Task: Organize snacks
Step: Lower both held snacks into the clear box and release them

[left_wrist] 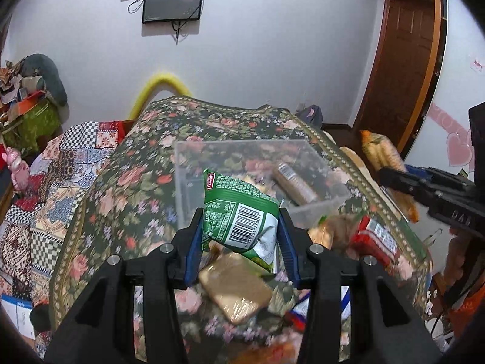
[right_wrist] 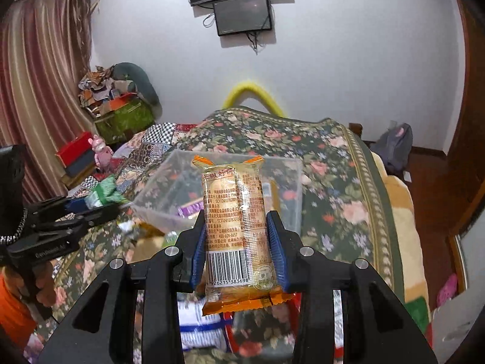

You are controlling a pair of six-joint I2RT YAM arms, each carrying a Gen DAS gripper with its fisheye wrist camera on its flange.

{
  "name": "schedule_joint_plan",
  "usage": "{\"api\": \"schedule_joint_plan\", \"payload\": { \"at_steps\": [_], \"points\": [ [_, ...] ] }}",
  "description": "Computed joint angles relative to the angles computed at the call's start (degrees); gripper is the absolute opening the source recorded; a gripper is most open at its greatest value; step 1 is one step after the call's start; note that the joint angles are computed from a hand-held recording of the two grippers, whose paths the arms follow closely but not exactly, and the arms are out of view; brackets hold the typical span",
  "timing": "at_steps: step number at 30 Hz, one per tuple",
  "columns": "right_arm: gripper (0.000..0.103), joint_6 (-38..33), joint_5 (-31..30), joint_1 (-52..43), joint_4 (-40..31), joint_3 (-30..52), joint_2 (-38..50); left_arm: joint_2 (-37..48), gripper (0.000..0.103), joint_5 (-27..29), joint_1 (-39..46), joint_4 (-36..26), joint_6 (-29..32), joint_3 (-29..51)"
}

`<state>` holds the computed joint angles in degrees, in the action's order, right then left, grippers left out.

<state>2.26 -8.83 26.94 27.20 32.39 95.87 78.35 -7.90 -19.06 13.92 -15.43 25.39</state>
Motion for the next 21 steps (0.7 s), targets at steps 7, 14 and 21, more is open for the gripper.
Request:
{"api": "schedule_joint_plan", "payload": {
  "at_steps": [7,14,21],
  "points": [
    [0.034,0.3,0.5,1.6,-1.8,8.2,8.0,9.7,0.045,1.0,0.4,2.1,0.8,7.2],
    [0.034,0.5,2.8,2.0,-7.3,18.9,17.2,20.0,0.045,3.0,1.9,3.6,1.1,14.1],
    [0.034,-0.8,4.4,1.9,-14.1,27.8,23.6,27.9,0.045,4.9,3.6,1.6,1.0,20.6]
  ]
}}
